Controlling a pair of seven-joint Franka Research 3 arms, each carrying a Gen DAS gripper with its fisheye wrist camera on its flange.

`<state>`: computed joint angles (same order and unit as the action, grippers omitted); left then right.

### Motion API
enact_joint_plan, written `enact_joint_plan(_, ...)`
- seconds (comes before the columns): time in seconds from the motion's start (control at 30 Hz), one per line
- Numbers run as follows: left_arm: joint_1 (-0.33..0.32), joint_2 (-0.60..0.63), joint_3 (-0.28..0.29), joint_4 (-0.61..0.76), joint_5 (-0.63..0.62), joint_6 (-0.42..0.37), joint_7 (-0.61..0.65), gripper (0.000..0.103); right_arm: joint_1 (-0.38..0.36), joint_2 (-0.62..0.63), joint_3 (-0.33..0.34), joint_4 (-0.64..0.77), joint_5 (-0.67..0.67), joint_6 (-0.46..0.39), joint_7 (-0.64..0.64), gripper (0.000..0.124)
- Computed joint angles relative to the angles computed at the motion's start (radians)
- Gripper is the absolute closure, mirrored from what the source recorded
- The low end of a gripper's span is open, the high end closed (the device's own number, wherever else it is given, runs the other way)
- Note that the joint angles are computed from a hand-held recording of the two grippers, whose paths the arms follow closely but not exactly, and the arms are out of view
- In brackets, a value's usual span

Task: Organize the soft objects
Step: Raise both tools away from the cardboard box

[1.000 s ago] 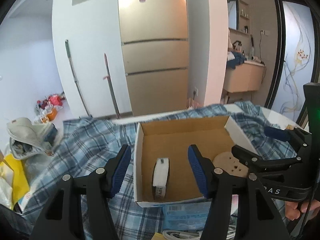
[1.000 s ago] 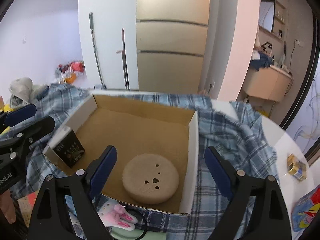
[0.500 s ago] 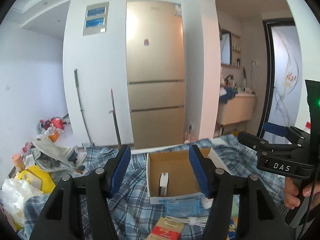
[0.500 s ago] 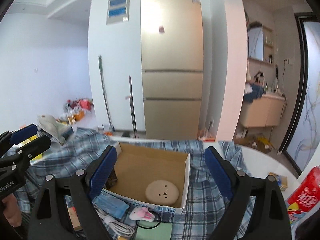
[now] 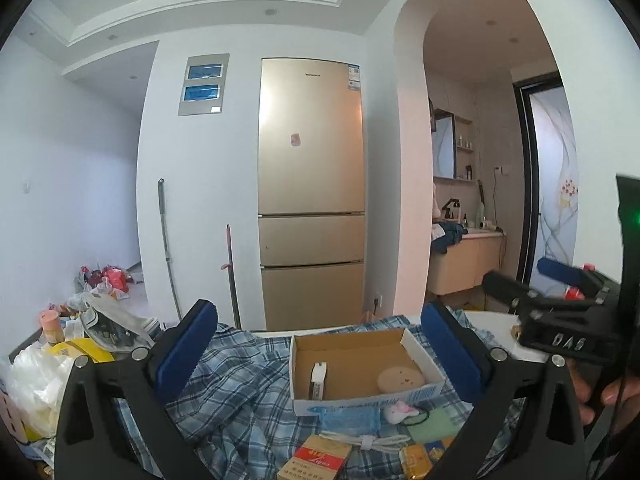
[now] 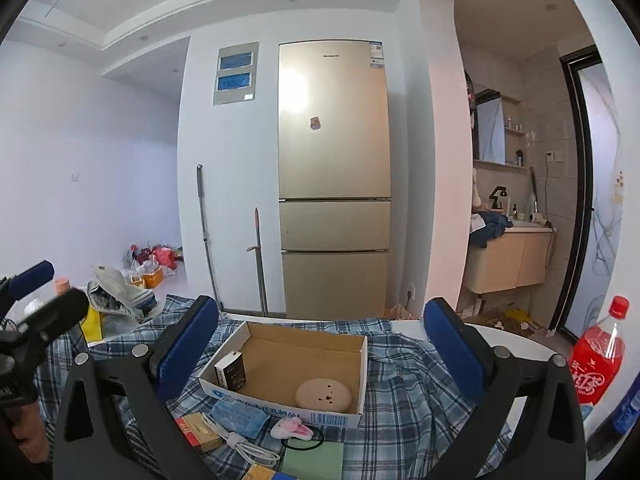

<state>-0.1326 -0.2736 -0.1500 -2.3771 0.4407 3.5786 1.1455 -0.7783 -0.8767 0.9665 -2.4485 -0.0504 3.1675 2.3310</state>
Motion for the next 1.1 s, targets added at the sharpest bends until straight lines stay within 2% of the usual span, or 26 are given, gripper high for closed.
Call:
enact_joint_plan(0.17, 0.011, 0.025, -0.007, -0.029, -0.003, 0.045, 0.024, 0.0, 0.011, -0.017, 0.005, -0.034, 0.01, 0.017, 0.009, 0.021)
enact_joint_plan(0.33, 0.051, 0.055, -0.064, -0.075, -0.127, 0.102, 0.109, 0.0, 0.027, 0.002, 0.015, -0.064, 0.0, 0.004, -0.003, 0.021)
enact_joint_plan(0.4, 0.036, 0.067, -0.042, -0.077, -0.1, 0.096, 0.096, 0.0, 0.046, 0.032, 0.011, -0.076, 0.001, 0.0, 0.0, 0.021)
enact_joint_plan(0.5, 0.035, 0.08, -0.046, -0.087, -0.108, 0.09, 0.118, 0.0, 0.083, 0.09, -0.007, -0.099, 0.0, 0.016, -0.001, 0.021)
enact_joint_plan(0.57, 0.044, 0.087, -0.068, -0.092, -0.142, 0.069, 0.155, 0.0, 0.076, 0.107, 0.009, -0.107, 0.0, 0.031, 0.004, 0.021)
enact_joint_plan(0.6, 0.064, 0.088, -0.114, -0.094, -0.221, 0.032, 0.221, 0.0, 0.069, 0.117, 0.018, -0.106, -0.001, 0.033, 0.005, 0.021)
enact_joint_plan(0.63, 0.063, 0.088, -0.13, -0.087, -0.262, -0.017, 0.26, 0.0, 0.068, 0.134, 0.024, -0.106, -0.003, 0.031, 0.001, 0.021)
enact_joint_plan(0.73, 0.0, 0.101, -0.058, -0.061, -0.178, -0.113, 0.2, 0.0, 0.122, 0.234, -0.011, -0.094, -0.026, -0.003, -0.039, 0.021)
enact_joint_plan(0.77, -0.038, 0.109, -0.008, -0.048, -0.119, -0.135, 0.15, 0.0, 0.13, 0.257, -0.014, -0.083, -0.036, -0.029, -0.045, 0.021)
enact_joint_plan(0.83, -0.106, 0.118, 0.081, -0.03, -0.021, -0.157, 0.058, 0.0, 0.15, 0.301, -0.027, -0.055, -0.072, -0.095, -0.06, 0.021)
enact_joint_plan(0.93, -0.184, 0.127, 0.178, -0.01, 0.086, -0.192, -0.043, 0.0, 0.205, 0.366, -0.071, -0.034, -0.107, -0.152, -0.075, 0.021)
enact_joint_plan(1.03, -0.229, 0.127, 0.229, 0.0, 0.141, -0.212, -0.092, 0.0, 0.264, 0.426, -0.122, -0.011, -0.127, -0.223, -0.087, 0.021)
enact_joint_plan(1.1, -0.318, 0.126, 0.316, 0.008, 0.174, -0.233, -0.11, 0.0, 0.329, 0.466, -0.184, -0.004, -0.117, -0.252, -0.106, 0.021)
